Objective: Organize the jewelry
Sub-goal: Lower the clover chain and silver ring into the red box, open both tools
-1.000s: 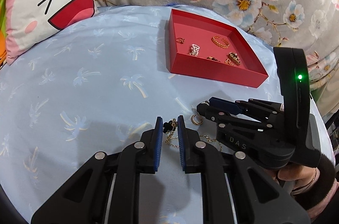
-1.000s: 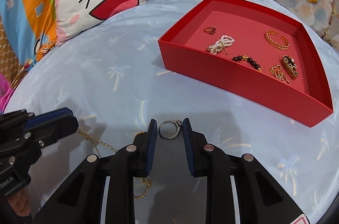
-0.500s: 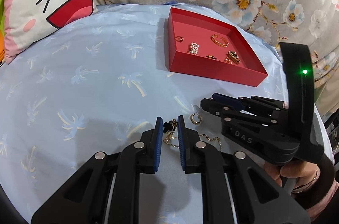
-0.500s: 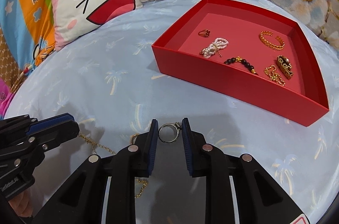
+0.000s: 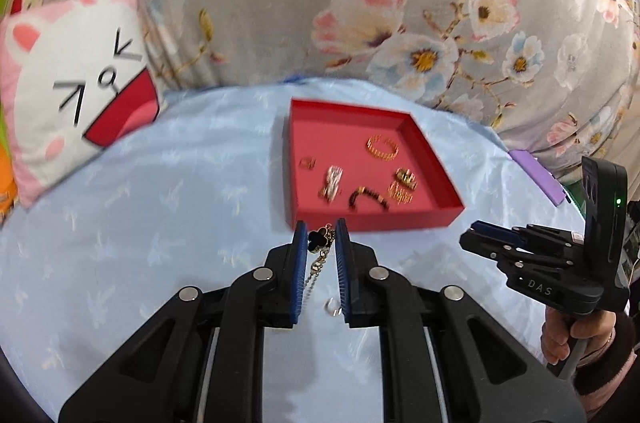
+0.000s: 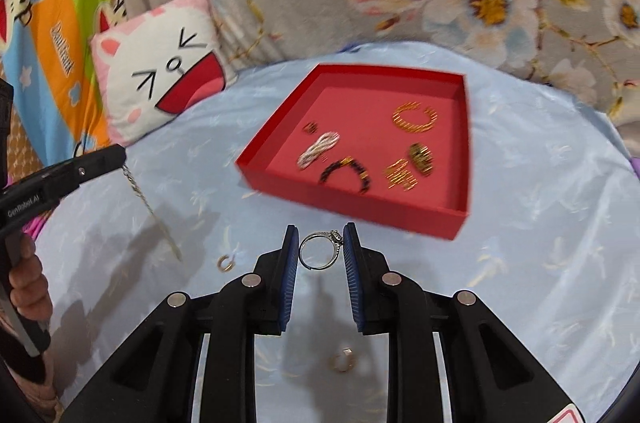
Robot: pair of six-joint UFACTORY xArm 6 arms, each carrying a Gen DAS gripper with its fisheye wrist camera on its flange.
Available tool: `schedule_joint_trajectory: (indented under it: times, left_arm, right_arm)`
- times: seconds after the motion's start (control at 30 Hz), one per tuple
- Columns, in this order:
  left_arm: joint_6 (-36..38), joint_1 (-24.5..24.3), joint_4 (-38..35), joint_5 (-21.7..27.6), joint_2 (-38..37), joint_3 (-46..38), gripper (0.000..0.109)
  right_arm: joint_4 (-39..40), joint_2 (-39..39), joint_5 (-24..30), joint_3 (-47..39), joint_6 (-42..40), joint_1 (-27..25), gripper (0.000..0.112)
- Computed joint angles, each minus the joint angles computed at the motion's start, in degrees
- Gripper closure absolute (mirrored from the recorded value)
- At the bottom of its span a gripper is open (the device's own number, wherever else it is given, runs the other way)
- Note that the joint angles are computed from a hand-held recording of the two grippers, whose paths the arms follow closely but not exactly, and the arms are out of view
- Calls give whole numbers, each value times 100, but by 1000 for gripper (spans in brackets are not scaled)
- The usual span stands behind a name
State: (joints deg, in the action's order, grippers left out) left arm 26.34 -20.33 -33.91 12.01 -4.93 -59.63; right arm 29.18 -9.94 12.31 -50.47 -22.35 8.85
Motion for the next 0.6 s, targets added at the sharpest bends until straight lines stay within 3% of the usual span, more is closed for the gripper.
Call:
schedule_joint_trajectory:
  times: [0.1,0.33,0.6]
  left_arm:
    - [-503,-47,668,-1,293,-542,95]
    - [-767,-132,955,374,1566,-2462,95]
    - [-2262,-178,2536,987,3626,-5109,95]
  right_arm:
    - [-97,136,87,-313,109,-297,91]
    - [-260,1114,472,-1598,387,-793,91]
    - [-792,2653,947,-3409,956,-930,91]
